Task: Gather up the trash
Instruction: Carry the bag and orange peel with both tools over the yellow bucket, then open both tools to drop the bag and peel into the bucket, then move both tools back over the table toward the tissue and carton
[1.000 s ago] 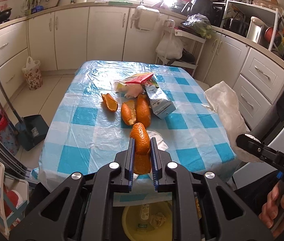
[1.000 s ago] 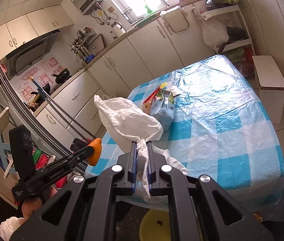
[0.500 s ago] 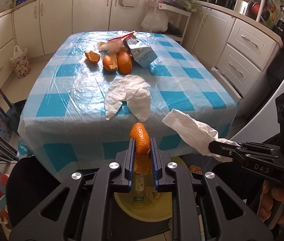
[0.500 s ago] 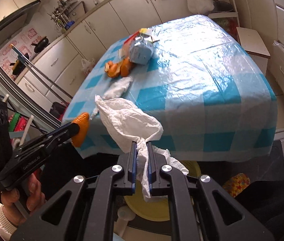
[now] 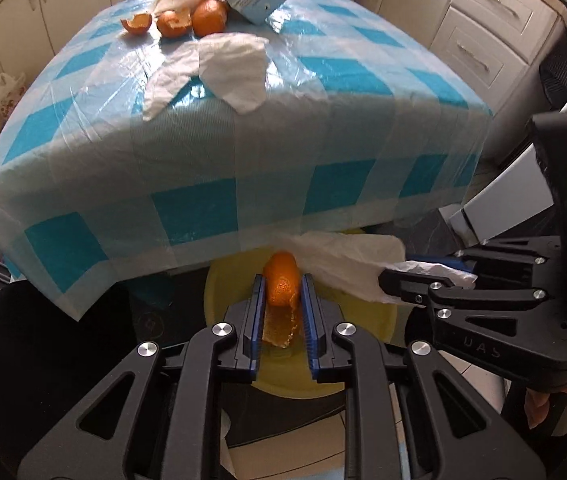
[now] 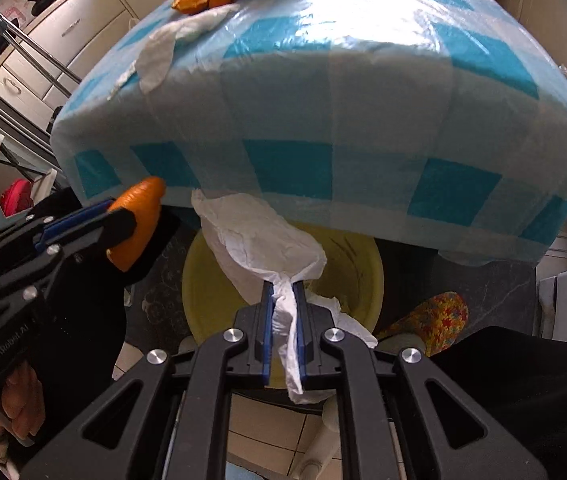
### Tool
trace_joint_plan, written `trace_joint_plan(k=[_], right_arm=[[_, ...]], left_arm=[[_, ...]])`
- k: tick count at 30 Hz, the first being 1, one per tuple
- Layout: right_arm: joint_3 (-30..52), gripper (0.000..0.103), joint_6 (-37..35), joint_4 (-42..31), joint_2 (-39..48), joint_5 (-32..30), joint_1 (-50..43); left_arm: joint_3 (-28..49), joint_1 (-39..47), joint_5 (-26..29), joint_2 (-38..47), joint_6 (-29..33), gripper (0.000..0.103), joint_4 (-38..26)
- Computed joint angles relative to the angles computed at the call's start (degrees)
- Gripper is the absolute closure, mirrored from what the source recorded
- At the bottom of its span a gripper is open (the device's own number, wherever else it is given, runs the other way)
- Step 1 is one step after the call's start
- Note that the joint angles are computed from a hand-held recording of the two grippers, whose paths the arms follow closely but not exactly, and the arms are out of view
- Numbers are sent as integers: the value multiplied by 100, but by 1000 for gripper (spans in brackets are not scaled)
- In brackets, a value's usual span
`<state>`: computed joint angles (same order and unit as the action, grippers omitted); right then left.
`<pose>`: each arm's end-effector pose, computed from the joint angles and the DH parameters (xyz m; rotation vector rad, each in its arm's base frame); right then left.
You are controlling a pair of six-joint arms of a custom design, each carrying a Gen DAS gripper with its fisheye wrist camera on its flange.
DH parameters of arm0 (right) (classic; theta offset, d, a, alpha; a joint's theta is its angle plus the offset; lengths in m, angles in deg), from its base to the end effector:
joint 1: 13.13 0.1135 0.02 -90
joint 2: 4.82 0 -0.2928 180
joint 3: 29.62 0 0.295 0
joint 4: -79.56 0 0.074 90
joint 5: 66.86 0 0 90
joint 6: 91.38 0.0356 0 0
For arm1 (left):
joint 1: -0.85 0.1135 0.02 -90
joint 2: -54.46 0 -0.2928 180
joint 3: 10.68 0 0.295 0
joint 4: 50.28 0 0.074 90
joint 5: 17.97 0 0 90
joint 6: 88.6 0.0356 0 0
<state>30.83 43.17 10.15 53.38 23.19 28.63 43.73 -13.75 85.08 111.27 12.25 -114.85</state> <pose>0.1515 0.1352 0.2729 0.0690 2.8236 0.3893 0.1886 -0.0574 0.2462 0.6632 2.6482 -0.3302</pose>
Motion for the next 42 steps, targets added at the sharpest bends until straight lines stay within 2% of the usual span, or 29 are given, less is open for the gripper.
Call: trace_joint_plan(k=[1, 3, 4, 9, 12, 14, 17, 22, 26, 42], right_arm=[[-7, 87, 5, -3, 60, -22, 0], [11, 71, 53, -2, 101, 20, 16], [27, 69, 84, -12, 69, 47, 29], [-53, 64, 290, 35, -148, 133, -11], [-59, 58, 330, 144, -299, 236, -1], [6, 52, 362, 198, -414, 522, 158], [120, 47, 401, 247, -530, 1091, 507], [308, 41, 380, 259, -650, 1825, 881], [321, 41, 327, 293, -732, 2161, 1002], [515, 37, 339, 387, -822, 2771, 1137]], left_arm=[[6, 34, 35, -32, -1, 83, -1], [13, 134, 67, -163, 18, 72, 9], [10, 185, 96, -221, 34, 67, 2], [1, 388, 186, -548, 102, 62, -23], [-71, 265, -117, -1026, -8, 51, 151], [-102, 185, -335, -1353, -67, 44, 269], [-101, 232, -491, -1601, -61, 39, 409], [-39, 392, -529, -1690, -164, 36, 512], [-14, 515, -532, -1615, -222, 35, 583], [-63, 586, -661, -1637, -350, 30, 724]])
